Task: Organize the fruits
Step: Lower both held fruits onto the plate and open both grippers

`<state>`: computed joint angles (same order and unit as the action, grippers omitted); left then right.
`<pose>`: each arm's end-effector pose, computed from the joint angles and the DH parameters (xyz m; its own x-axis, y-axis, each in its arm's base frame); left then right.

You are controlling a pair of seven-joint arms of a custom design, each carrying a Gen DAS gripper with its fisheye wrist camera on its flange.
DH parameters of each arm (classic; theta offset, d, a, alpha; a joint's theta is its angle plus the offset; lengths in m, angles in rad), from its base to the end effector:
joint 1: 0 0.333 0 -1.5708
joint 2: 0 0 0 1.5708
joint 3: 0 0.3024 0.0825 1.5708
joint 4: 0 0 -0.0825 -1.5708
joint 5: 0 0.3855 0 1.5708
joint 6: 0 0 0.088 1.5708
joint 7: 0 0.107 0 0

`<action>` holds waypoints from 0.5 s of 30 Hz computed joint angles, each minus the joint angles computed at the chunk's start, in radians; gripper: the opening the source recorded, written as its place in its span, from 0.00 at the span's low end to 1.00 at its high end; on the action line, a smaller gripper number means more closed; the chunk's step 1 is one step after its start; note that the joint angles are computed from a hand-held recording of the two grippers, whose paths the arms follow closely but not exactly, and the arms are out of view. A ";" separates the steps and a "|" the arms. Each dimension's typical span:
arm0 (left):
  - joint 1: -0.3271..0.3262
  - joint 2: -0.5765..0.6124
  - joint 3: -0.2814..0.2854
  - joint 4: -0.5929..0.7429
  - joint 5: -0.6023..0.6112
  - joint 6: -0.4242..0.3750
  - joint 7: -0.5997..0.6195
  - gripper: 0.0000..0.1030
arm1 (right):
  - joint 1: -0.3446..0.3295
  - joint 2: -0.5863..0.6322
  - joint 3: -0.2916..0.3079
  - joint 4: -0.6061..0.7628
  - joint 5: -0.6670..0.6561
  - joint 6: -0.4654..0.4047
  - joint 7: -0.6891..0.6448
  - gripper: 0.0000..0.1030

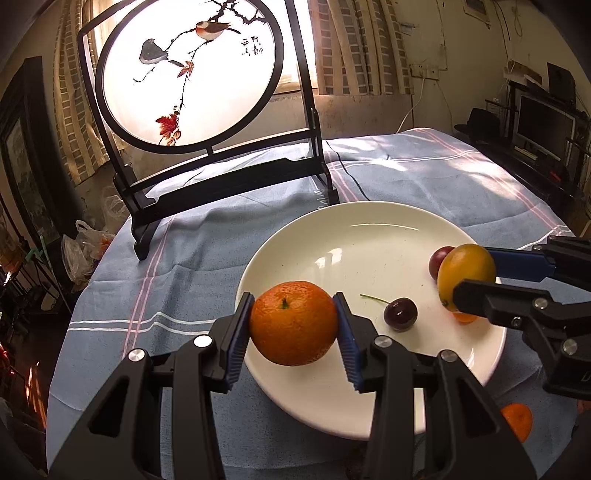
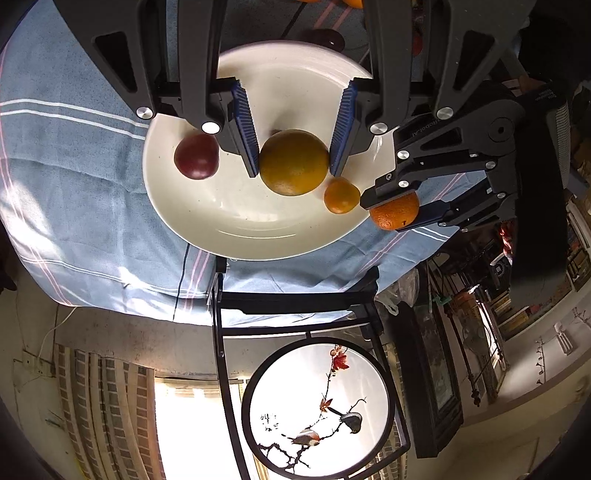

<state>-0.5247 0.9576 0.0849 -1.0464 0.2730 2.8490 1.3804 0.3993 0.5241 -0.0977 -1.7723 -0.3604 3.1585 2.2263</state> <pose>0.7191 -0.3878 0.3460 -0.4405 -0.8808 -0.1735 -0.5279 0.4105 -0.7435 0.6560 0.2478 0.3522 0.1234 -0.9763 -0.1778 -0.6717 0.0497 -0.7392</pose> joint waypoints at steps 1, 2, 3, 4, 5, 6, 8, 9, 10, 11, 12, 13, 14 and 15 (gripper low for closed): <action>0.000 0.005 0.000 0.008 -0.001 -0.006 -0.001 0.41 | 0.003 0.003 -0.003 0.004 0.001 -0.006 0.002 0.38; 0.000 0.011 0.000 0.017 -0.001 -0.013 -0.002 0.41 | -0.002 0.008 0.003 0.009 0.002 -0.013 -0.002 0.38; 0.001 0.020 0.000 0.030 -0.002 -0.022 -0.003 0.41 | -0.006 0.011 0.007 0.012 0.003 -0.016 -0.003 0.38; 0.002 0.026 -0.001 0.039 -0.002 -0.029 -0.005 0.41 | -0.005 0.015 0.005 0.016 0.005 -0.018 -0.001 0.38; 0.004 0.035 -0.005 0.054 -0.004 -0.039 -0.002 0.41 | -0.010 0.019 0.011 0.022 0.006 -0.023 -0.004 0.38; 0.007 0.047 -0.009 0.073 -0.004 -0.051 0.002 0.41 | -0.010 0.023 0.011 0.027 0.006 -0.028 -0.004 0.38; 0.009 0.067 -0.012 0.104 -0.004 -0.071 0.004 0.41 | -0.011 0.031 0.011 0.035 0.007 -0.036 -0.004 0.38; 0.008 0.073 -0.013 0.114 -0.001 -0.079 0.004 0.41 | -0.018 0.034 0.019 0.039 0.009 -0.039 -0.007 0.38; 0.008 0.080 -0.013 0.123 0.001 -0.086 0.003 0.41 | -0.019 0.037 0.021 0.043 0.010 -0.044 -0.008 0.38; 0.007 0.084 -0.013 0.130 0.003 -0.092 0.000 0.41 | -0.029 0.040 0.032 0.048 0.012 -0.050 -0.016 0.38; 0.008 0.091 -0.014 0.142 0.004 -0.099 0.000 0.41 | -0.051 0.044 0.059 0.054 0.016 -0.058 -0.034 0.39; 0.007 0.097 -0.013 0.152 0.006 -0.108 -0.004 0.42 | -0.042 0.047 0.052 0.059 0.029 -0.067 -0.046 0.39; 0.010 0.106 -0.018 0.169 0.005 -0.121 -0.002 0.43 | -0.008 0.046 0.009 0.060 0.006 -0.070 -0.005 0.40; 0.014 0.106 -0.024 0.169 0.004 -0.122 0.001 0.43 | 0.014 0.043 -0.020 0.053 -0.002 -0.053 0.017 0.45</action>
